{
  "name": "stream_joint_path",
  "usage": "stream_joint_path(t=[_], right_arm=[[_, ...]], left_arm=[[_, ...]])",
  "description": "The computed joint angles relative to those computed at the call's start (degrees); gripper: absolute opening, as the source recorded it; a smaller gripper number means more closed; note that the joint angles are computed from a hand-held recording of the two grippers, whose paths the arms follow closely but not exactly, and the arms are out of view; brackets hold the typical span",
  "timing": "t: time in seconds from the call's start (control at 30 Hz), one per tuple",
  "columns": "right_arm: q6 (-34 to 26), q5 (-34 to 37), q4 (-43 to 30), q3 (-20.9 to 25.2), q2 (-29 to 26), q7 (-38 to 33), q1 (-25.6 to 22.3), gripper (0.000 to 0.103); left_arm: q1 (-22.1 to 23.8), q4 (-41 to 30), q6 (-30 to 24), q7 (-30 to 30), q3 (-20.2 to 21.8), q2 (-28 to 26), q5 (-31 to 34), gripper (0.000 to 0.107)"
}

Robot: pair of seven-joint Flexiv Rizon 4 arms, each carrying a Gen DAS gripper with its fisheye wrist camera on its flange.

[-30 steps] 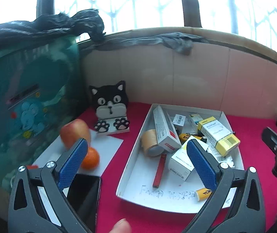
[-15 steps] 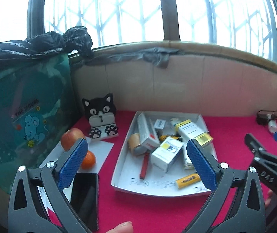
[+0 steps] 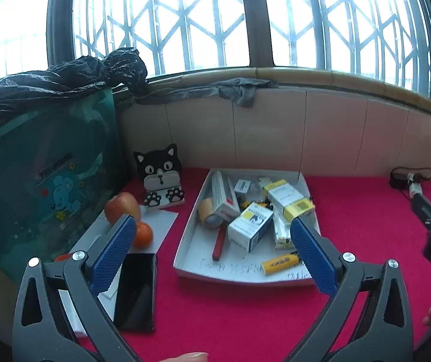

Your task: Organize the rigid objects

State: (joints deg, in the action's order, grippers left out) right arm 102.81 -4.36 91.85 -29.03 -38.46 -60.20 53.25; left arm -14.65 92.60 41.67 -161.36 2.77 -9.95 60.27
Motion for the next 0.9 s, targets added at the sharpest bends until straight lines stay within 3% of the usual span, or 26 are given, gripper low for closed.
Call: stream_joint_path(t=[0.17, 0.37, 0.5, 0.9], right_arm=[[2.68, 0.87, 5.37, 1.2, 3.4, -3.17, 0.07, 0.103], [4.59, 8.87, 9.48, -6.88, 3.43, -5.93, 7.49, 0.103], [3.07, 10.31, 9.93, -4.91, 4.95, -5.28, 5.93, 0.103], [4.8, 12.97, 12.02, -6.76, 5.8, -6.39, 7.88, 0.103]], left_arm=[[-0.32, 1.75, -0.87, -1.12, -0.54, 1.22, -1.93, 0.103], [-1.72, 2.4, -3.93, -3.55, -2.1, 2.19, 0.14, 0.103], [-1.75, 2.74, -3.54, -2.16, -2.77, 2.22, -1.01, 0.103], [-2.23, 2.85, -4.08, -2.7, -3.46, 2.77, -0.58, 0.103]])
